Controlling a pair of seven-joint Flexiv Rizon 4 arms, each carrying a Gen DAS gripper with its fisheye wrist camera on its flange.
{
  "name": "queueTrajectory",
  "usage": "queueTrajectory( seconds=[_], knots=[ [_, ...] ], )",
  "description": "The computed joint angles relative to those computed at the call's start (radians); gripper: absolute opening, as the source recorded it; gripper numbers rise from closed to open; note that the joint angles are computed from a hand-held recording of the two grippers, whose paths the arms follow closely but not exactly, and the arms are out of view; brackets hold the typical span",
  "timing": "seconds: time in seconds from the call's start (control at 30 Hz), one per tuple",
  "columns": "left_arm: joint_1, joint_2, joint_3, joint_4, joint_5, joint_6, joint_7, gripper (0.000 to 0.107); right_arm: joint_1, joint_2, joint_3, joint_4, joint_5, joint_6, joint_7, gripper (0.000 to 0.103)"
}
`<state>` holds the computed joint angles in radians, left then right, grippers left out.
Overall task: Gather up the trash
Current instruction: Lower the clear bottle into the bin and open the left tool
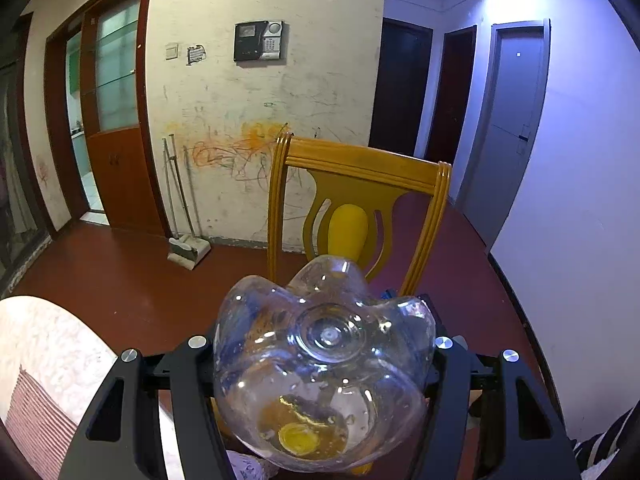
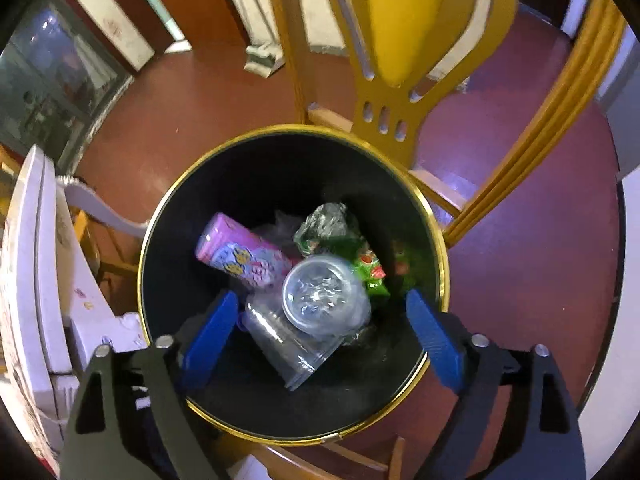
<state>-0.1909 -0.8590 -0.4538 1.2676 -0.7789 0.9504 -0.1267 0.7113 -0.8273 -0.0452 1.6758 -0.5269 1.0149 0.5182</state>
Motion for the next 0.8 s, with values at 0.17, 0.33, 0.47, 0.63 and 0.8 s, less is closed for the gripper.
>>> queueTrajectory(
  seconds=[0.17, 0.33, 0.47, 0.63, 0.8],
  knots=[
    [-0.009, 0.003, 0.004, 0.003, 0.009, -0.007, 0.000, 0.061, 0.053, 0.044, -0.072, 0.075, -0.075, 0.040, 0.127, 0.088],
    [-0.028, -0.003, 0.017, -0.004, 0.034, -0.023, -0.011, 0.061, 0.094, 0.092, -0.139, 0.164, -0.191, 0.096, 0.304, 0.088],
    [-0.058, -0.028, 0.028, -0.033, 0.074, -0.039, -0.016, 0.061, 0.115, 0.127, -0.163, 0.212, -0.297, 0.094, 0.440, 0.088],
    [-0.105, -0.101, 0.036, -0.109, 0.121, -0.070, -0.034, 0.061, 0.101, 0.157, -0.139, 0.247, -0.400, 0.068, 0.546, 0.088],
    [-0.178, -0.226, 0.067, -0.242, 0.188, -0.086, -0.077, 0.061, 0.079, 0.184, -0.101, 0.268, -0.477, 0.017, 0.627, 0.088]
  ],
)
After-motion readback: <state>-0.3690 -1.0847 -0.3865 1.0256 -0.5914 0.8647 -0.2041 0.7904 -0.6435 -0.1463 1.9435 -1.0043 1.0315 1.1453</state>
